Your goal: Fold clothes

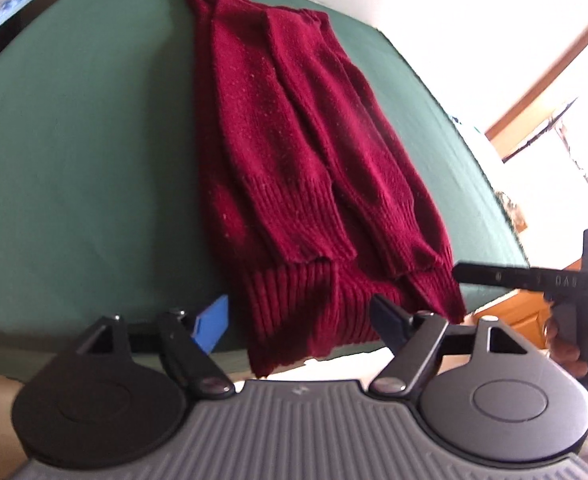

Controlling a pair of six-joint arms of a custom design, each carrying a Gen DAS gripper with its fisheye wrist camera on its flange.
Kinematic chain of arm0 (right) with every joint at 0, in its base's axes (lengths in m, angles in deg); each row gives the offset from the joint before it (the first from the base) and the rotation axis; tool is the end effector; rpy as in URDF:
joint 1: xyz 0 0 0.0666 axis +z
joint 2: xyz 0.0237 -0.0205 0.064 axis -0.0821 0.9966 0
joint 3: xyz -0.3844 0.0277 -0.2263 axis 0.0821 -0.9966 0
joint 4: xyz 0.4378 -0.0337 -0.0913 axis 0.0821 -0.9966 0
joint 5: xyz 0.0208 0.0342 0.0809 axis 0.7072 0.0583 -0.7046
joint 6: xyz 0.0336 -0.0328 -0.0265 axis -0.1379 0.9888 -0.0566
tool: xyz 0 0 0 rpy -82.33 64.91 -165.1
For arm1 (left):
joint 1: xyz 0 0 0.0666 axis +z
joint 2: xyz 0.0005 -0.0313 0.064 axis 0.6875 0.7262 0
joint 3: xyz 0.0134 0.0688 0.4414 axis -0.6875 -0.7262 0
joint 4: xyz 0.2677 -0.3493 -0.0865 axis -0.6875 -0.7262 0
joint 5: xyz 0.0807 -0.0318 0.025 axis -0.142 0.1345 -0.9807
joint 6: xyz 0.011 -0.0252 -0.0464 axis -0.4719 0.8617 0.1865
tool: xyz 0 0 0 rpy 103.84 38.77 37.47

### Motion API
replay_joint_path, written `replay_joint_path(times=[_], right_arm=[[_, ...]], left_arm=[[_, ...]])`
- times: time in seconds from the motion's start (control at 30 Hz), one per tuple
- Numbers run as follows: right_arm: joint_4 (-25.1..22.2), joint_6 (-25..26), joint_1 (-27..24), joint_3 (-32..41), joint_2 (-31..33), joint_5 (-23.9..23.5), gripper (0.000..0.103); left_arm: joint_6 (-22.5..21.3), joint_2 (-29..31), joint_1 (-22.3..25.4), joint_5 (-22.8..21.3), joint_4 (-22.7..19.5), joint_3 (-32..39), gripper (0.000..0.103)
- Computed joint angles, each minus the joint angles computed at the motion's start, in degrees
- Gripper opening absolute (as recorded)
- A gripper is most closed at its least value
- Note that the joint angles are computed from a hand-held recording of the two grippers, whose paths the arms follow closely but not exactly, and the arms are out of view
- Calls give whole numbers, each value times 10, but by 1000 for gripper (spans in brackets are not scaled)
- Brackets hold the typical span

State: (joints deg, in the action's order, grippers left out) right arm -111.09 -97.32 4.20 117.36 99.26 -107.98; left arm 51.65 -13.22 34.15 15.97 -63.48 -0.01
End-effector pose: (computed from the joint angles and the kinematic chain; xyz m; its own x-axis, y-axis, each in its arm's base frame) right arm 0.3654 0.0708 0.5115 -0.8326 0.2985 -0.4666 -0.0176 0.8277 0.5609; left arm 0.3681 -0.0805 0.4755 -0.8520 0.1715 -0.4947 0.4270 0.7744 -0.4668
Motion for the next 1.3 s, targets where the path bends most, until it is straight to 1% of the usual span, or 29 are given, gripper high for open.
replay_joint_path(times=[0.03,0.07,0.13,0.17,0.23,0.33,0.37,0.4,0.43,0.47,0.5,0.53,0.6,0.63,0.67,0.7,0.73,0.77,0.8,0.83,0.87,0.97,1.03,1.1,1.17,1.23,1.3], right_arm=[[6,-11,-4,-1,4,-22,58],[15,-24,-2,-1,10,-32,58],[37,-49,4,1,21,-40,56],[48,-61,6,2,27,-40,56],[63,-98,12,2,31,-29,51],[82,-164,19,2,36,-9,46],[80,-169,19,2,35,-8,45],[76,-169,17,2,33,-8,40],[64,-165,19,5,32,-2,33],[49,-162,20,8,29,1,32],[36,-164,22,10,26,0,32],[29,-169,25,11,24,3,32],[19,-180,34,13,21,14,32],[15,-182,40,15,20,23,32],[1,-182,40,21,25,26,30],[-16,-182,40,30,32,27,16],[-33,-182,40,38,39,27,13],[-38,-196,34,37,38,15,13],[-37,-214,28,33,33,-1,11],[-33,-233,22,27,26,-10,10],[-30,-249,19,23,19,-12,10],[-4,-303,9,10,2,-32,10],[14,-326,6,13,3,-47,9],[42,-345,-1,23,13,-64,9],[72,-359,-8,38,28,-77,9],[100,-355,-18,58,54,-91,9],[125,-345,-31,80,86,-107,9]], left_arm=[[16,5,2,12,11,-1,86],[32,13,3,23,23,1,89],[59,31,3,40,43,8,95],[70,40,1,45,54,12,96],[96,61,3,69,71,22,94],[140,87,19,127,74,33,88],[138,85,19,128,73,31,83],[135,83,20,129,71,29,78],[129,82,21,132,64,28,71],[114,84,25,141,48,31,69],[98,86,28,150,30,33,71],[83,88,31,159,16,35,76],[58,94,34,169,0,40,77],[49,100,32,165,-13,49,73],[38,108,28,149,-30,61,56],[25,114,25,135,-49,72,37],[2,121,23,123,-74,81,10],[-17,125,22,112,-95,88,10],[-30,124,24,105,-107,90,9],[-44,124,28,101,-121,94,5],[-55,123,31,97,-131,99,5],[-67,122,43,97,-145,123,4],[-71,134,46,99,-158,156,4],[-54,152,40,95,-159,196,4],[-32,174,37,94,-141,231,4],[-8,196,33,89,-122,265,4],[21,220,18,66,-100,293,4]])
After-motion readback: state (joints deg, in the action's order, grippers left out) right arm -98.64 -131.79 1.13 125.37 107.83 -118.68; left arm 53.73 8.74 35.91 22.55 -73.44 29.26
